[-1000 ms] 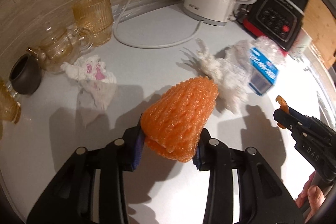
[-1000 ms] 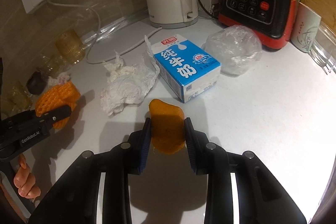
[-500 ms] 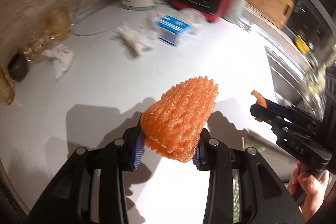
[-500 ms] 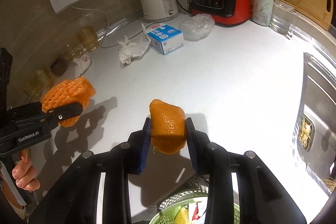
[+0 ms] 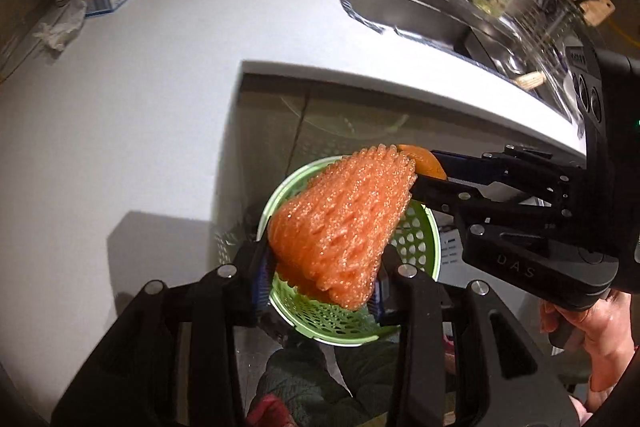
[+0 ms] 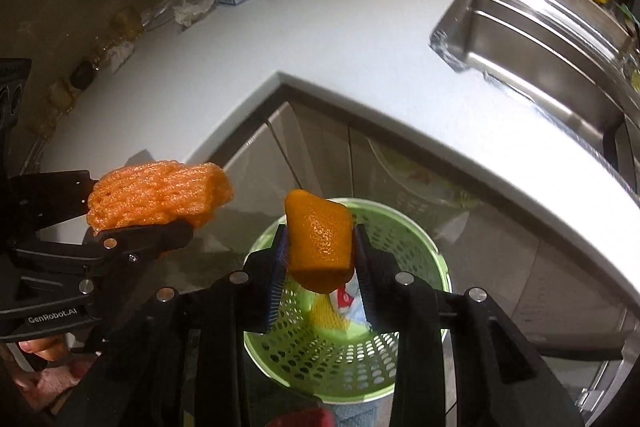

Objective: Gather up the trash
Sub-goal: 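Carry sponge and peel to the green basket and release both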

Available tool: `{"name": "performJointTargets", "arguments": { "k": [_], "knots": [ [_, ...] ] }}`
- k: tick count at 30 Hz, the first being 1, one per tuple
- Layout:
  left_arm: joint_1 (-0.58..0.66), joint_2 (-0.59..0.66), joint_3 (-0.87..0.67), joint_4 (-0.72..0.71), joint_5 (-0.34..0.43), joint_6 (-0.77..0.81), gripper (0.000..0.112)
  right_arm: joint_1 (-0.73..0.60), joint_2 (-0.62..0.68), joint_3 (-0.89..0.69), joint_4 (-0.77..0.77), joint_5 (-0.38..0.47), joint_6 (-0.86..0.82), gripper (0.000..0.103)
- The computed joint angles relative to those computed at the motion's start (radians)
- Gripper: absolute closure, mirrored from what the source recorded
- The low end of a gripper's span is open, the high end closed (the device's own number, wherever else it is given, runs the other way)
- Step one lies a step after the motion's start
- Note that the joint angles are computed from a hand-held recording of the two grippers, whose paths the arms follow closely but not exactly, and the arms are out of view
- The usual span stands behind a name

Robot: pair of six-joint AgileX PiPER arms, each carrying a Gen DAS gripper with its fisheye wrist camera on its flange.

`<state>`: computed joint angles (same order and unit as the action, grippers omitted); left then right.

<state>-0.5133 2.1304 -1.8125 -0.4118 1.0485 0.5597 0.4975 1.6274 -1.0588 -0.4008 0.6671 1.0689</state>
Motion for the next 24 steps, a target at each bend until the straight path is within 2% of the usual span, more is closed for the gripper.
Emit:
{"name": "performJointTargets", "arguments": {
  "k": [2,7,11,13,24],
  "knots": [
    [-0.029,0.007,0.029,0.009,0.004,0.006,0.075,0.013,-0.020,0.065,-0.007,-0.018,0.062,0.069],
    [-0.070,0.073,-0.005,0.014,0.076,0.003,0.073,0.024,-0.054,0.181,-0.019,-0.056,0.165,0.069],
    [-0.077,0.081,-0.009,0.017,0.091,0.008,0.059,0.022,-0.075,0.226,-0.027,-0.075,0.208,0.069],
    [-0.074,0.081,-0.008,0.012,0.089,0.008,0.047,0.019,-0.085,0.240,-0.032,-0.078,0.215,0.069],
    [-0.041,0.084,-0.041,-0.001,0.099,0.001,0.034,0.008,-0.075,0.235,-0.008,-0.083,0.197,0.069]
  ]
}}
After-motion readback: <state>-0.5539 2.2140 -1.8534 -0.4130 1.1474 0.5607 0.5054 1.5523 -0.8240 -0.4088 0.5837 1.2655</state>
